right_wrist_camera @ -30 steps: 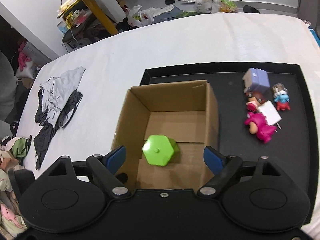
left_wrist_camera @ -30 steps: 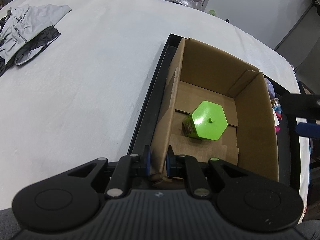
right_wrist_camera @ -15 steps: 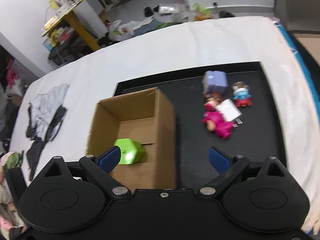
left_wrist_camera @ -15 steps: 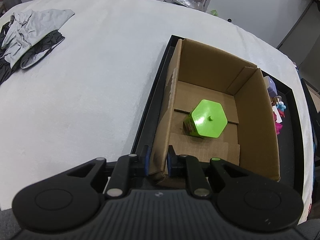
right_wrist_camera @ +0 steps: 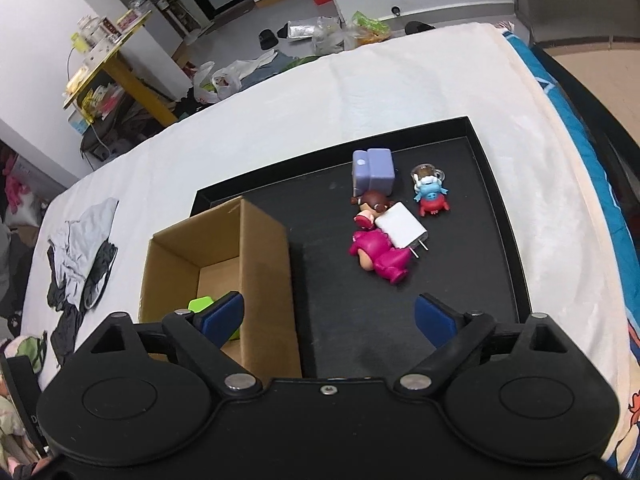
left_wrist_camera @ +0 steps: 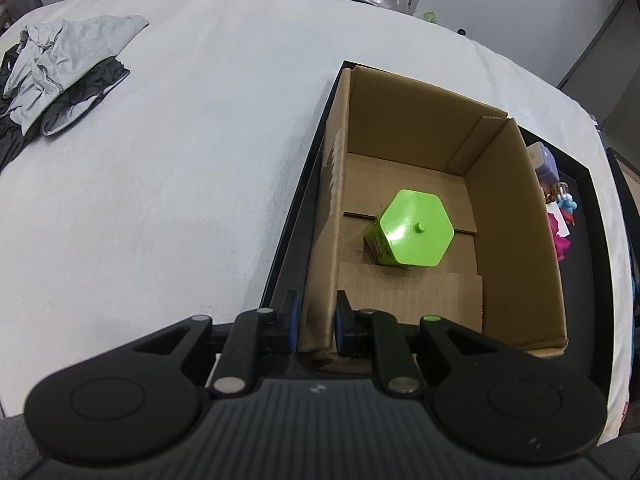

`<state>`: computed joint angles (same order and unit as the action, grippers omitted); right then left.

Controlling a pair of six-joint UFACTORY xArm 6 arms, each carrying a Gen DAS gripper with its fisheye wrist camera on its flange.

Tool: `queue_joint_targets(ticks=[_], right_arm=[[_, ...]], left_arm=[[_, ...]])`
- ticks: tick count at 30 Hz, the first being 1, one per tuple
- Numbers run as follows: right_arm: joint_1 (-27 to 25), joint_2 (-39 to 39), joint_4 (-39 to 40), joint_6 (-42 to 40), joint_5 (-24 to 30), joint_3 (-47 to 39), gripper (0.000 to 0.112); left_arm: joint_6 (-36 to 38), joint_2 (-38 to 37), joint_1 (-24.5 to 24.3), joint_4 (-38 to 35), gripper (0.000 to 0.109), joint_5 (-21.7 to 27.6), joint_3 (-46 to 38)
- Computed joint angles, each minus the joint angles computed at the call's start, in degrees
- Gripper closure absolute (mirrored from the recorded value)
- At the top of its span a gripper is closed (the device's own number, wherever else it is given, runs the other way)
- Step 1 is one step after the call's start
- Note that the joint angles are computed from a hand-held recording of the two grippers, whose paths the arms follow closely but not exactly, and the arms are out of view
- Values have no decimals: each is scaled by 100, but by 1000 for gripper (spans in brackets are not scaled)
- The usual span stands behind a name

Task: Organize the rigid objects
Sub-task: 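Open the right gripper to drop the green cup into the box, then move the right gripper to the magenta dinosaur and grasp it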

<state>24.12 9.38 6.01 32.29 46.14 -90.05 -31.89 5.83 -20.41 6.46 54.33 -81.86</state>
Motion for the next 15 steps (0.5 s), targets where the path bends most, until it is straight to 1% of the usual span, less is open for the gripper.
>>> queue_joint_targets(ticks=[2, 5, 8, 12, 15], right_arm=[[-57, 30, 166, -188, -24, 4, 28], [-130, 83, 331, -331, -58, -14, 30], [-194, 163, 506, -495, -26, -66, 33], [-254, 339, 607, -695, 109, -224, 36], [-301, 497, 696, -895, 247, -387, 41]], left_arm=[[13, 25, 4, -17, 94, 11, -17], [-22, 34, 2, 19, 97, -6, -23], [-86, 19, -20, 117, 97, -17, -10], [-218, 7, -20, 184, 97, -60, 11], [-260, 18, -10, 180, 97, -91, 13]])
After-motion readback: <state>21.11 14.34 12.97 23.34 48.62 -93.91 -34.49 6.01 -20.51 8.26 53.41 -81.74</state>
